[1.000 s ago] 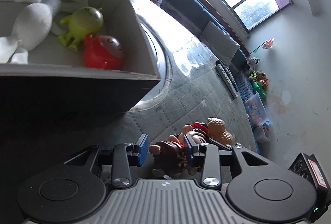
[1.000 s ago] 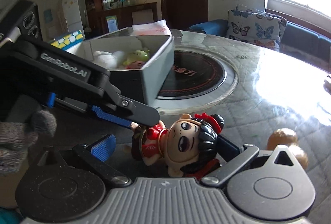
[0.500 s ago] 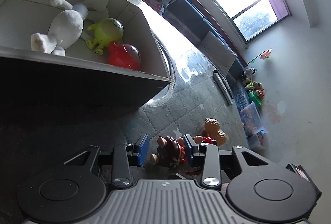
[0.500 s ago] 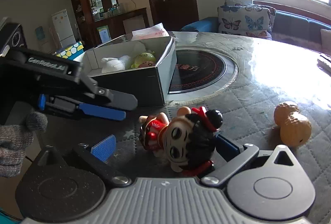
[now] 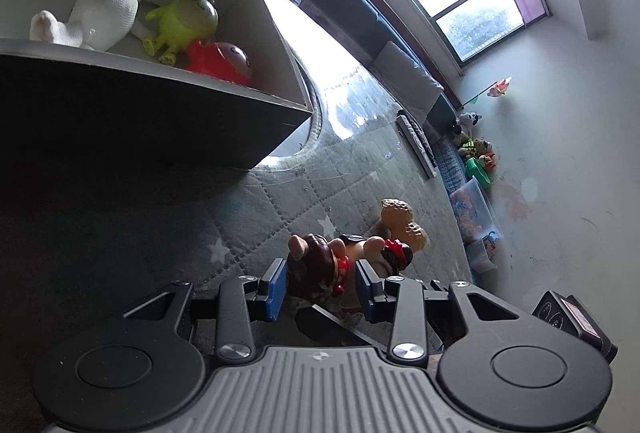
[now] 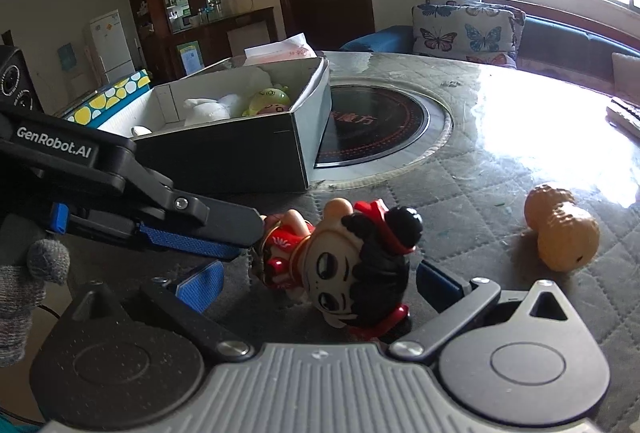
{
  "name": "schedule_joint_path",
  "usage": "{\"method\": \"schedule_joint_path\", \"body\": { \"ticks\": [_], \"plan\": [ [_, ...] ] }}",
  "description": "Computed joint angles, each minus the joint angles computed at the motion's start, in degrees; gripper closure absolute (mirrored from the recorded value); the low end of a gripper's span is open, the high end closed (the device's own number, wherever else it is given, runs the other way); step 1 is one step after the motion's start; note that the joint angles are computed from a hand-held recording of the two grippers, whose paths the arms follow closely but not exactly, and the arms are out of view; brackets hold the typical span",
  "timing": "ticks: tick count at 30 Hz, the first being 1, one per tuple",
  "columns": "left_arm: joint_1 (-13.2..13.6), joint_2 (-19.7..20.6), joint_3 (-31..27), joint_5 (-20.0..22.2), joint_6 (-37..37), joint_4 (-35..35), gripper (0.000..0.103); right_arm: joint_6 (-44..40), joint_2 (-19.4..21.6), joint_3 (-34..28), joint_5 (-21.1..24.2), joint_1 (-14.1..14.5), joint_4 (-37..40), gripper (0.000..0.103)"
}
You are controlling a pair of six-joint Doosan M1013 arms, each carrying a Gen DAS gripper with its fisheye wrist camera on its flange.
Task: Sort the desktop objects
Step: 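Lift the doll with the left tool and carry it over the box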
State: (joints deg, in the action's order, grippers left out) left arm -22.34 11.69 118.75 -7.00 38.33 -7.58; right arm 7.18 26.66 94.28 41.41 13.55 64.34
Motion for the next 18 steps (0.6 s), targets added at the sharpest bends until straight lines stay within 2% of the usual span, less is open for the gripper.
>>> {"method": "schedule_joint_path", "body": {
  "ticks": [5, 12, 18],
  "plan": [
    [0.11, 0.71, -0.37, 0.03, 0.86, -1.32, 0.064, -0.02, 0.01, 0.14, 0.96, -0.31, 0.72, 0.001],
    [0.13, 1.18, -0.41, -0.75, 4.29, -5.69, 0.064, -0.57, -0.24, 0.54, 0.56, -0.39, 1.34, 0.013],
    [0.37, 1.55, -0.36, -1.66, -0.65, -1.64, 0.064, -0.20, -0.40, 0.78, 1.00, -1.09, 3.71, 0.021]
  ]
}}
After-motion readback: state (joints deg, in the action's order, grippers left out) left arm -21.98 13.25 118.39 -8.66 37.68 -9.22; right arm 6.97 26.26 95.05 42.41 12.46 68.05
